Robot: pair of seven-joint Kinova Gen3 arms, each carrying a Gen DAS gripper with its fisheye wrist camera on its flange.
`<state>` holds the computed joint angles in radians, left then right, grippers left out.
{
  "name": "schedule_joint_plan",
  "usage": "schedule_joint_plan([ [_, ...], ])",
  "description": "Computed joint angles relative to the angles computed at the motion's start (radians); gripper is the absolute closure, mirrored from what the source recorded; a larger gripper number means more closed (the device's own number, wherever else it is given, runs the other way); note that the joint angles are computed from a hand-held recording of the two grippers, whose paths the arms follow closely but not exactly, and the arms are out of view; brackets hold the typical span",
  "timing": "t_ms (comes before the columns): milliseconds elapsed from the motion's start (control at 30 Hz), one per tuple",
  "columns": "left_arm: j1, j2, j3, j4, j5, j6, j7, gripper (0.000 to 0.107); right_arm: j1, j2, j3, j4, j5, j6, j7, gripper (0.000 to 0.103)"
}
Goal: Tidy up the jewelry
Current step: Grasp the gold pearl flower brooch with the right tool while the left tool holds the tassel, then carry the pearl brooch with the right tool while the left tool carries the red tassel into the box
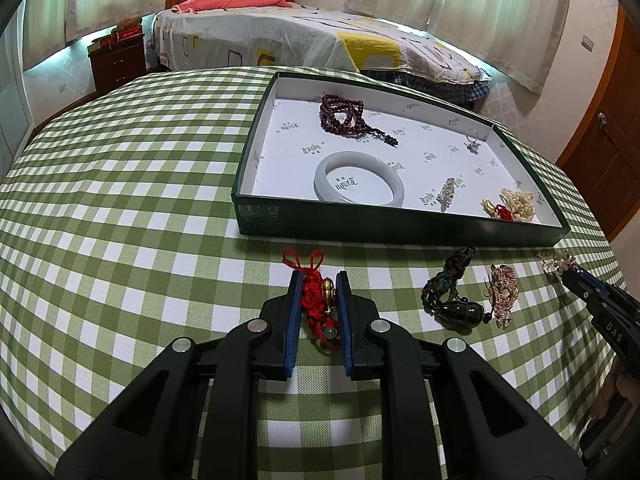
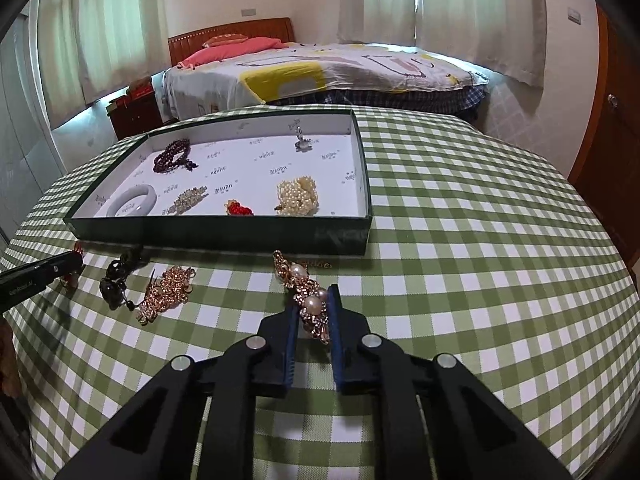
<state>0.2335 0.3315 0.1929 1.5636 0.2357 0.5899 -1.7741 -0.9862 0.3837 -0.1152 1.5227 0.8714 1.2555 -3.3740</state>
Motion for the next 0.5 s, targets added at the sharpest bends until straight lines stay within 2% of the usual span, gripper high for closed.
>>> schedule_joint_plan([
  [500, 0.004, -0.016, 0.0, 0.014, -0.002, -0.015, -0.001, 0.091, 0.004, -0.002, 0.0, 0.005, 0.002, -0.012, -0.011, 0.088],
])
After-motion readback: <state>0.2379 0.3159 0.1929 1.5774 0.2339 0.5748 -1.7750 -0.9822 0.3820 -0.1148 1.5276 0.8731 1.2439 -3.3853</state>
